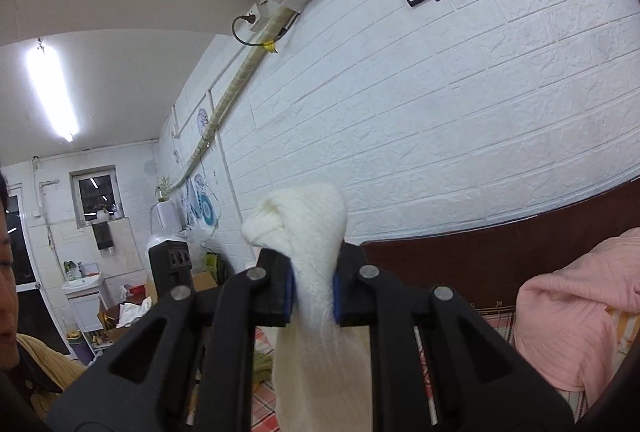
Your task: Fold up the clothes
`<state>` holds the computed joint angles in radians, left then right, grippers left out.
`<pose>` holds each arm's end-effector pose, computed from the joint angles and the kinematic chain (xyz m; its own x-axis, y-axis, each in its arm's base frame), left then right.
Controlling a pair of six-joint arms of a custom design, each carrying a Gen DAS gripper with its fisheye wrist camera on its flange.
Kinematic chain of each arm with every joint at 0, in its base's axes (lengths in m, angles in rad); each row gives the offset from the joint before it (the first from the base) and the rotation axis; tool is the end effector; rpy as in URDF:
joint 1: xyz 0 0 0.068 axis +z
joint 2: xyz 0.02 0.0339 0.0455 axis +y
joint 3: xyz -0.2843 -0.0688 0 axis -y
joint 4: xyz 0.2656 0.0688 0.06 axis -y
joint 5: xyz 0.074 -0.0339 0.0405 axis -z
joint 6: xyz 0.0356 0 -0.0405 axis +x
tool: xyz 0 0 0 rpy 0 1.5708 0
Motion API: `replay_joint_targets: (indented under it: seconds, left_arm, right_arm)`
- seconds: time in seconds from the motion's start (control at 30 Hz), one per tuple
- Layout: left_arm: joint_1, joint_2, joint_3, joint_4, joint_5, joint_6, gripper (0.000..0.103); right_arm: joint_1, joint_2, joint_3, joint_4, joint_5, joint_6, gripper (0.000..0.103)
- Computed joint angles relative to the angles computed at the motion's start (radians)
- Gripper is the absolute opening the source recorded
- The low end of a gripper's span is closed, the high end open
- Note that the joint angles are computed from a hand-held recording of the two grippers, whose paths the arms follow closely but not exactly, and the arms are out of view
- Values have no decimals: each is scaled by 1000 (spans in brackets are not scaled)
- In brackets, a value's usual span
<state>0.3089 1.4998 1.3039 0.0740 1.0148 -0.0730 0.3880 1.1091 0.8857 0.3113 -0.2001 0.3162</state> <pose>0.3561 0.0819 0.3930 -0.1624 -0.0922 -0.9824 0.6326 0.7544 -0.1754 0.2511 0.1103 0.3773 -0.0951 0.2904 -0.9522 -0.5519 0.7807 0.2932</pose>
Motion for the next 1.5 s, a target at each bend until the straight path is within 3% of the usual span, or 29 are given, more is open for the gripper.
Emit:
replay_joint_targets:
  seconds: [0.27,0.47,0.57,0.73,0.83,1.0,1.13,1.3,1.5]
  left_arm:
    - [121,-127,65,108,45,-180,9]
    - [289,-156,194,214,107,-343,9]
    - [313,-150,283,119,84,-254,9]
    - [191,-107,345,-297,-50,144,9]
    - [105,-43,318,-471,-150,320,9]
    - [-28,112,206,-554,-327,481,9]
    - [-124,265,145,-538,-457,543,9]
    - [-169,424,167,-520,-520,555,9]
    - [-185,524,325,-565,-551,507,9]
  right_arm:
    - [104,-56,183,-184,80,-100,16]
    - [145,-87,320,-303,109,-155,16]
    - [134,-97,330,-305,99,-162,16]
    - [41,-5,269,-289,-10,-96,16]
    - [-21,101,210,-259,-75,-51,16]
    - [-102,342,163,-193,-172,16,16]
    - [-143,580,200,-172,-217,59,16]
    - [-183,807,295,-180,-220,85,16]
    - [-234,898,373,-183,-251,82,16]
